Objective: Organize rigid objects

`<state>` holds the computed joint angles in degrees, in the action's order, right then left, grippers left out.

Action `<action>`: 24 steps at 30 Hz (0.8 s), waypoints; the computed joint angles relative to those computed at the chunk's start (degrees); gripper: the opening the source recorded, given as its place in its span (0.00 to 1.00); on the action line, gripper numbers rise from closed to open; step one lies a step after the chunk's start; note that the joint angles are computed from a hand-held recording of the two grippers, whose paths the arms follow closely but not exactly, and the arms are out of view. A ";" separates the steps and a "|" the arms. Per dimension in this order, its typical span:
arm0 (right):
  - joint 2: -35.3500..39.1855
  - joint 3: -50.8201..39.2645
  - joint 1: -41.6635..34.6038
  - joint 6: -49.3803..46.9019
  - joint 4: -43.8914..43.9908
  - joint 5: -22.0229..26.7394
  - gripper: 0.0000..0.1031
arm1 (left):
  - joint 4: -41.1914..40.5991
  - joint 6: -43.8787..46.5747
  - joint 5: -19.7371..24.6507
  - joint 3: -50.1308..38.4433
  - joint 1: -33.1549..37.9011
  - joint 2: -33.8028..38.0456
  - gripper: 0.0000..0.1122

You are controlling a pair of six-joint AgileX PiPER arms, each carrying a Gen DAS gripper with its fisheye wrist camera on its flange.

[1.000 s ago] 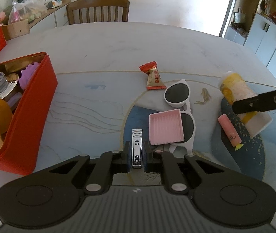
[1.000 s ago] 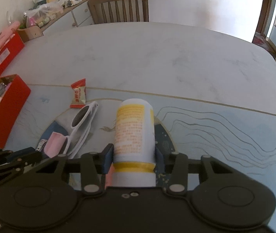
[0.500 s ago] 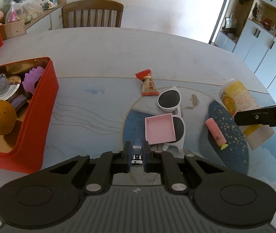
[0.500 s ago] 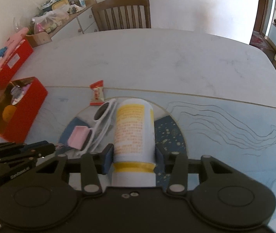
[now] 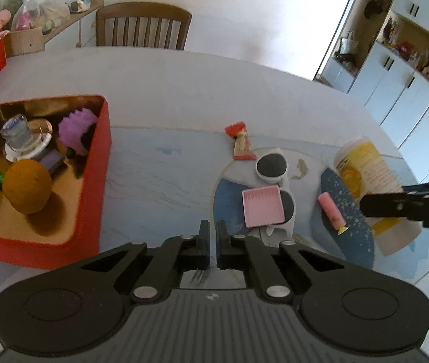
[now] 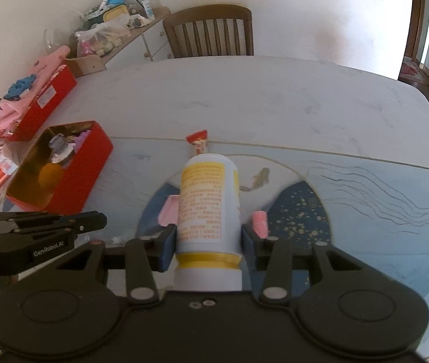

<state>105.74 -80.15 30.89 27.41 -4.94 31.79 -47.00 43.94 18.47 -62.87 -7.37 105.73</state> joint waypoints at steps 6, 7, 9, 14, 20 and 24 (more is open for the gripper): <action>1.04 -2.54 2.03 3.80 -2.56 0.59 0.43 | -3.10 7.10 5.09 -1.21 4.04 -1.17 0.03; 1.16 -2.73 2.19 4.20 -2.55 0.58 0.43 | -2.50 7.05 4.85 -1.04 4.25 -1.31 0.03; 1.37 -3.02 2.44 4.58 -2.30 0.74 0.43 | -2.37 8.58 5.55 -0.69 5.16 -1.50 0.03; 1.20 -2.38 2.86 5.60 -1.74 0.66 0.43 | -2.32 12.80 9.26 0.47 7.10 -1.54 0.06; 0.64 -0.93 2.91 5.04 -0.03 0.33 0.43 | -0.68 16.22 7.98 3.65 5.90 -1.77 0.52; 0.22 0.11 2.85 5.39 0.27 0.07 0.43 | 0.43 17.00 4.74 5.49 4.92 -1.43 0.58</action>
